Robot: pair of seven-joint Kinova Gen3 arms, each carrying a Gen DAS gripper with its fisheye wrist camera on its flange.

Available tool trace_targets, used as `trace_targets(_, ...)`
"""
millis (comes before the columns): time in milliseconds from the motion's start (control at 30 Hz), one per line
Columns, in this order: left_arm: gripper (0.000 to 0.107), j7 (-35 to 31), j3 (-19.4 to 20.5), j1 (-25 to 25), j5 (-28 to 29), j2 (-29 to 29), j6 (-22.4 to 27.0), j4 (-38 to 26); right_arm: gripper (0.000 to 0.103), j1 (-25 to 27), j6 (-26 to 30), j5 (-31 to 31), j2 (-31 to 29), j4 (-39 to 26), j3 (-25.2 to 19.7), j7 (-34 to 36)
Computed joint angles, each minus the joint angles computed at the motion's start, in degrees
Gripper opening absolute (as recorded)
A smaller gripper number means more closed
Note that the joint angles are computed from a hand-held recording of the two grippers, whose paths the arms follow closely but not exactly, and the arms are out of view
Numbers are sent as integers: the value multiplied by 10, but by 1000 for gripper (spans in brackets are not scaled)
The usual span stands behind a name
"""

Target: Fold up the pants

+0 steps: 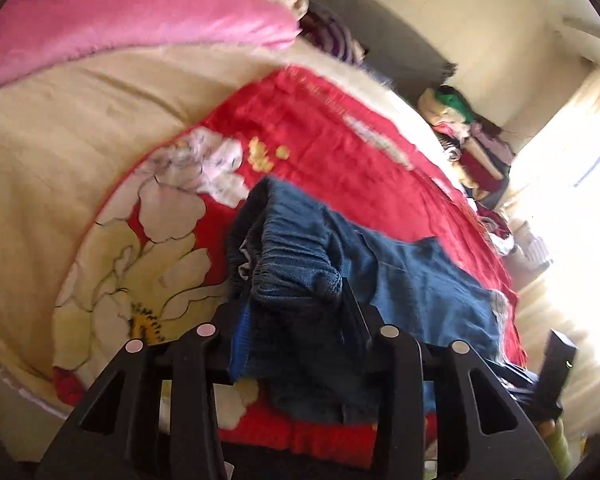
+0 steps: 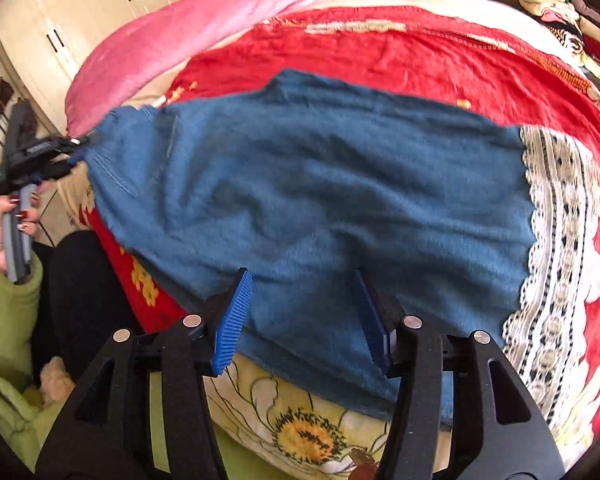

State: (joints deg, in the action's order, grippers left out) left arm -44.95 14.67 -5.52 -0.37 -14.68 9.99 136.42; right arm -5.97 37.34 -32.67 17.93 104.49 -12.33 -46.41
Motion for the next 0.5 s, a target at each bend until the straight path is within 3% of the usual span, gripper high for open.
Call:
trace_targets(133,37,39,104,-100,-45,6,66,-16,49,-1,1,6,10,4,3,-3)
trace_targets(200,40,40,156,-152,-48,39,73,-23,49,-2,-3,9,11,7,1,-1)
trace_targets(267,42,45,209,-203,-42,37,72,-24,49,-1,4,12,12,2,0,-1)
trace_targets(367,59,100,288,-270,-84,-19,128,-44,49,2,15,-13,-1,5,12,29)
trace_targets(500,77,147,394,-337,-172,-117,220,-94,49,68,-18,-86,-39,33,-35,115)
